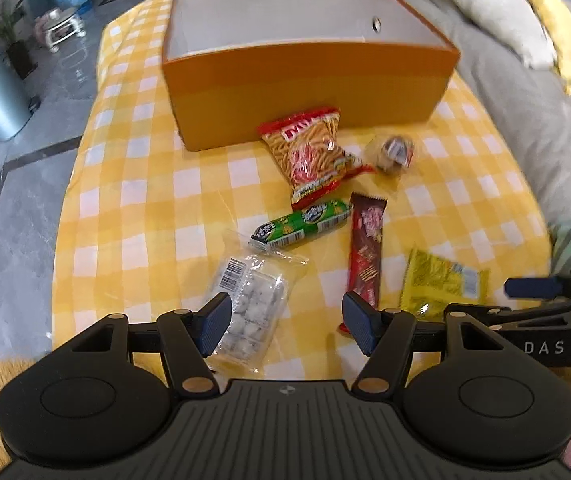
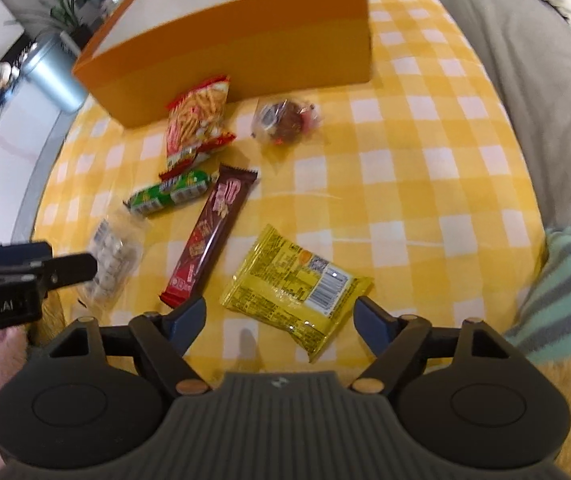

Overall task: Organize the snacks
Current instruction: 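Withdraw both tools toward the remaining snacks on the table, then grasp the yellow pack with the right tool while the left tool grasps the clear candy tray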

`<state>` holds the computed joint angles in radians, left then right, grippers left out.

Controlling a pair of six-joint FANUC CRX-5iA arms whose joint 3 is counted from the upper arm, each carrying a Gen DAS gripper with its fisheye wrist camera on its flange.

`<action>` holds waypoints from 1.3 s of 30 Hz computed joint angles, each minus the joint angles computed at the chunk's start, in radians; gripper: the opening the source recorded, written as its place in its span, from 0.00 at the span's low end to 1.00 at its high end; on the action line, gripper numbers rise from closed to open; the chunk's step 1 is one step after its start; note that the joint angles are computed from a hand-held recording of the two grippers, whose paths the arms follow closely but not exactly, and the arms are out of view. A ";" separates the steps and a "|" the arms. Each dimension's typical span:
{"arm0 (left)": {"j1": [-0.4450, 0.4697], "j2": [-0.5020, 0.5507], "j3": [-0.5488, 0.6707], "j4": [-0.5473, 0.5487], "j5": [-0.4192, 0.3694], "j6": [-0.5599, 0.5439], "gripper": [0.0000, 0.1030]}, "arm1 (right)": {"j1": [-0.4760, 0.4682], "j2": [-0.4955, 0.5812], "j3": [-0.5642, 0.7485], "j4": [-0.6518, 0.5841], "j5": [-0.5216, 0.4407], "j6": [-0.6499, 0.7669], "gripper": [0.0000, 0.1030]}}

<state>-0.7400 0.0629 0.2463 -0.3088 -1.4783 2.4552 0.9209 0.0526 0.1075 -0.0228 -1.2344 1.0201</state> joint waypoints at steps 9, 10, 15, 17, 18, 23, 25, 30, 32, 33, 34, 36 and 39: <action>0.088 0.045 -0.007 0.095 -0.057 -0.287 0.81 | 0.000 0.088 0.070 0.024 -0.070 0.210 0.82; 0.094 0.050 -0.006 0.096 -0.065 -0.305 0.81 | 0.006 0.094 0.068 0.042 -0.068 0.254 0.83; 0.106 0.068 -0.011 0.094 -0.082 -0.331 0.82 | -0.008 0.134 0.085 0.036 -0.085 0.399 0.86; 0.116 0.070 -0.020 0.107 -0.078 -0.322 0.82 | -0.034 0.147 0.110 -0.019 -0.101 0.421 0.86; 0.119 0.071 -0.023 0.108 -0.078 -0.317 0.82 | -0.038 0.150 0.112 -0.024 -0.100 0.425 0.86; 0.129 0.078 -0.036 0.107 -0.078 -0.278 0.85 | -0.042 0.166 0.120 -0.027 -0.111 0.436 0.82; 0.135 0.077 -0.045 0.114 -0.070 -0.266 0.85 | -0.032 0.160 0.110 -0.014 -0.105 0.433 0.83; 0.135 0.082 -0.055 0.117 -0.060 -0.248 0.85 | -0.008 0.135 0.063 0.042 -0.042 0.377 0.65; 0.133 0.079 -0.059 0.112 -0.052 -0.229 0.85 | -0.023 0.129 0.060 0.027 -0.019 0.329 0.63; 0.135 0.077 -0.062 0.113 -0.048 -0.225 0.85 | -0.033 0.126 0.060 0.015 -0.009 0.308 0.62; 0.135 0.074 -0.065 0.112 -0.043 -0.217 0.85 | -0.046 0.121 0.058 -0.002 0.008 0.279 0.61; 0.133 0.071 -0.070 0.110 -0.036 -0.204 0.85 | -0.066 0.115 0.055 -0.028 0.033 0.237 0.61; 0.136 0.069 -0.077 0.108 -0.025 -0.204 0.85 | -0.070 0.111 0.050 -0.034 0.051 0.212 0.63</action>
<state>-0.6042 0.1321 0.1693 -0.2012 -1.5031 2.2516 0.8506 0.1640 0.1571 -0.0573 -1.1830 1.2323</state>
